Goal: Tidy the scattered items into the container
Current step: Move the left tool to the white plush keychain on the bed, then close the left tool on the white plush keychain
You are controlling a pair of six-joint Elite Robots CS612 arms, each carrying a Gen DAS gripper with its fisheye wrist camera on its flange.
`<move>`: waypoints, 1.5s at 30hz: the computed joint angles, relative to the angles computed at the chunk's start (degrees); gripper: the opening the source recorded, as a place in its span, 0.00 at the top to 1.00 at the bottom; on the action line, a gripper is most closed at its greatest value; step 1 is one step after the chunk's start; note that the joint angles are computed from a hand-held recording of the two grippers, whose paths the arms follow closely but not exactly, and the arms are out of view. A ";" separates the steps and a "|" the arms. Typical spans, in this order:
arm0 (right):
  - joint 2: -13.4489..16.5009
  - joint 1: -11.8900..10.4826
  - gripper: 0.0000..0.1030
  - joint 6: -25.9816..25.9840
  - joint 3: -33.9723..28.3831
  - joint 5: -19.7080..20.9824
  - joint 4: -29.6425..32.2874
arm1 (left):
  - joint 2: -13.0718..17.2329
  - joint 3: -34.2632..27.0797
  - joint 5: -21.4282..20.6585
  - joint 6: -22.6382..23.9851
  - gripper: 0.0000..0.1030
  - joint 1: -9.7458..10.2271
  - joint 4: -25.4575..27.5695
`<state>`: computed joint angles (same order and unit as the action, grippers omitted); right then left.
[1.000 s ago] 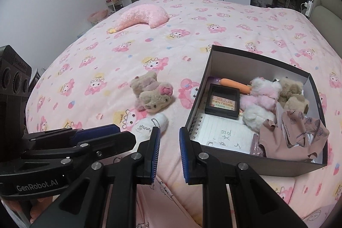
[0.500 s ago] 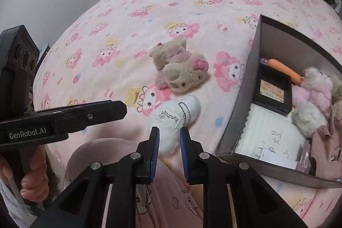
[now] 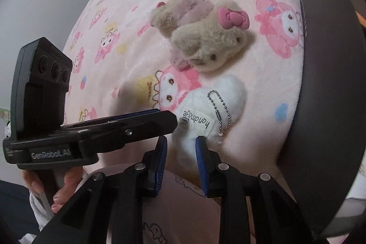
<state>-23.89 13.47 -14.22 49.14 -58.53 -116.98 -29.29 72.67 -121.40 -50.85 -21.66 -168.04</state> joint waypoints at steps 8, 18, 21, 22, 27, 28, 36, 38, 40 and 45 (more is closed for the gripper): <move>0.03 0.84 0.87 -6.52 -0.26 4.53 -0.84 | -1.81 3.57 4.66 -2.46 0.53 -0.48 -6.01; -3.32 1.30 0.87 -3.91 4.25 -6.07 -10.78 | -5.56 9.41 15.00 -4.51 0.51 -1.30 -7.45; -2.33 1.53 0.85 -5.18 2.49 -8.58 -7.83 | -4.38 9.01 11.74 -4.92 0.55 -0.70 -9.02; -1.77 1.70 0.85 -5.60 1.54 -9.35 -6.76 | -4.21 8.78 10.98 -4.90 0.55 -0.67 -8.46; -2.41 2.73 0.79 -7.48 3.00 -13.84 -9.99 | -3.06 8.44 5.72 -5.48 0.55 -0.30 -11.71; -2.99 2.82 0.79 -7.59 4.16 -14.81 -12.02 | -2.66 8.25 4.36 -5.84 0.55 -0.09 -12.78; -6.06 3.20 0.77 -8.56 10.15 -20.87 -22.88 | 0.42 2.53 -4.01 -2.59 0.55 0.61 -9.53; -6.13 3.21 0.77 -8.90 10.35 -21.35 -23.39 | 1.43 0.64 -5.92 -1.89 0.55 0.72 -7.60; -5.82 3.09 0.76 -9.16 9.79 -20.95 -22.71 | 2.16 -1.17 -6.78 -0.72 0.55 0.72 -3.98; -5.19 3.09 0.76 -8.71 9.40 -20.49 -23.29 | 3.82 -4.89 -9.34 0.41 0.59 1.19 0.83</move>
